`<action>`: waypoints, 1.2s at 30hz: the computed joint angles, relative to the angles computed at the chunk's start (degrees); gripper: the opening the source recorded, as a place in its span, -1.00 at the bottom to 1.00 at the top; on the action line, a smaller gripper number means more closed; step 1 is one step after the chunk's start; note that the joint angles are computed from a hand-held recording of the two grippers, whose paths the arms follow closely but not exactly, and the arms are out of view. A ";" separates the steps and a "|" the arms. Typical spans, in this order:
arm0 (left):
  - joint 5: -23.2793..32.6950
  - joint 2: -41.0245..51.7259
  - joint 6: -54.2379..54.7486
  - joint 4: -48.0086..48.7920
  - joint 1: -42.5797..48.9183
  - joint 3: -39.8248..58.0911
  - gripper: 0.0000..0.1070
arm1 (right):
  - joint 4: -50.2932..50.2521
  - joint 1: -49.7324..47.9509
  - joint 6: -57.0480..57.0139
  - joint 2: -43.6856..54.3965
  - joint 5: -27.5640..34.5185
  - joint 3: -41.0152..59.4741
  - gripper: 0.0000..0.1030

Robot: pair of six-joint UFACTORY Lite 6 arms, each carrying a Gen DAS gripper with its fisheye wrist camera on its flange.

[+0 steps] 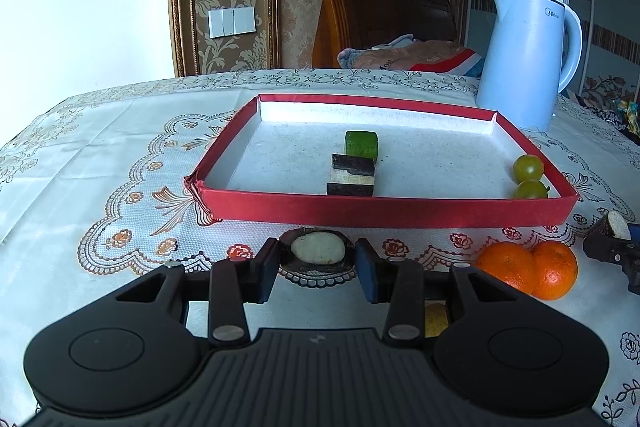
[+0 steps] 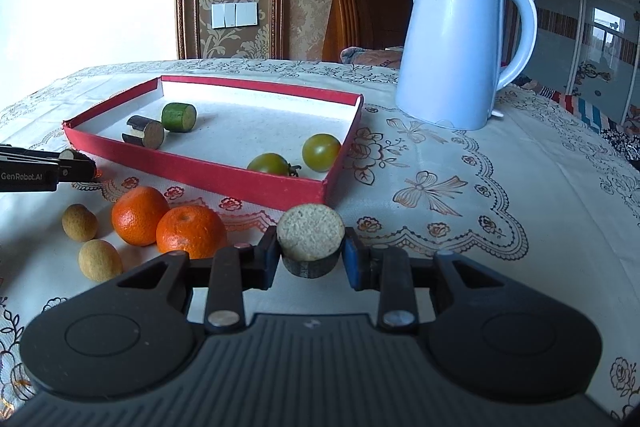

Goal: Organize fruits
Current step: 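Carry eggplant slice in left gripper and taro slice in right gripper over tray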

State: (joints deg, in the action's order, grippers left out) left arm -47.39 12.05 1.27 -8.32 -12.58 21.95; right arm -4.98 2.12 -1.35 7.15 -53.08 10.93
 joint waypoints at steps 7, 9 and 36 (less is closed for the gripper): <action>-4.03 -2.63 -2.12 1.91 0.79 -2.99 -0.25 | -0.80 -0.69 0.73 -0.76 0.20 -0.24 -0.41; -4.55 -3.70 -3.05 2.80 1.28 -3.56 -0.25 | -1.02 -0.67 1.05 -1.29 0.74 -0.19 -0.41; 12.05 10.49 -2.59 -0.17 3.20 25.26 -0.25 | 8.28 7.75 2.31 14.73 19.04 34.03 -0.41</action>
State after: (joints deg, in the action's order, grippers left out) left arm -35.34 22.54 -1.32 -8.49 -9.38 47.21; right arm 3.30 9.87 0.95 21.88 -34.03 44.96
